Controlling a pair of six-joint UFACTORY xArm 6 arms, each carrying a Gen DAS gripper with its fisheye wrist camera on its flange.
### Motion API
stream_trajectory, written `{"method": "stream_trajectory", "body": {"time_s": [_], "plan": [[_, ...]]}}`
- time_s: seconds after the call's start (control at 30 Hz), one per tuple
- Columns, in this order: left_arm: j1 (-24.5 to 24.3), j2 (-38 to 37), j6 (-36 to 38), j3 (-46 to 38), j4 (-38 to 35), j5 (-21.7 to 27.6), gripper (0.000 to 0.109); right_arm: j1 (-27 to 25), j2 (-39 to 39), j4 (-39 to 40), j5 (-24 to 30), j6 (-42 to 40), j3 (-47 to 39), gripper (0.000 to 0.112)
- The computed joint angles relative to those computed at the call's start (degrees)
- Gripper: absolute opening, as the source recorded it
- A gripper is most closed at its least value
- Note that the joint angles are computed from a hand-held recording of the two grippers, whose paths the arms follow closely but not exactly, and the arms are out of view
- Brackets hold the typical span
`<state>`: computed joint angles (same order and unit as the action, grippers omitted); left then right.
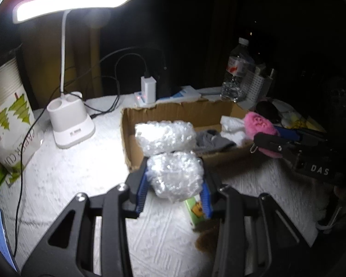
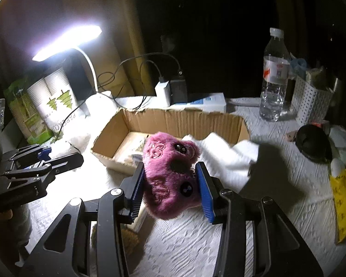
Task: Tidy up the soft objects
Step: 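Carry the bubble wrap and pink plush over the cardboard box with both tools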
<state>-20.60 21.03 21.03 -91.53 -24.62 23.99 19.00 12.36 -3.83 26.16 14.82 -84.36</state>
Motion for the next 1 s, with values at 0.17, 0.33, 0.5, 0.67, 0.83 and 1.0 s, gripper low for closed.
{"method": "stream_trajectory", "body": {"time_s": [0.17,0.33,0.5,0.67,0.83,1.0], "plan": [[0.1,3.1,-2.0,-4.6,2.1,0.8,0.039,-1.0,2.2,1.1,0.5,-1.6,-2.9,0.045],[0.7,6.4,-4.6,-9.1,4.5,2.1,0.039,-1.6,4.9,2.4,1.3,-3.3,-6.0,0.045],[1.1,10.9,-7.7,-15.0,7.1,4.2,0.039,-2.2,7.7,4.4,1.9,-5.1,-9.1,0.045],[0.9,14.7,-9.5,-19.9,8.8,6.1,0.039,-2.7,10.9,5.8,3.3,-6.5,-12.8,0.045],[0.9,17.9,-11.1,-23.5,10.2,7.9,0.039,-3.2,14.4,6.9,5.0,-7.7,-17.1,0.045],[0.9,20.3,-11.7,-26.5,11.0,9.8,0.039,-3.4,17.0,7.8,6.6,-8.5,-20.1,0.045]]}}
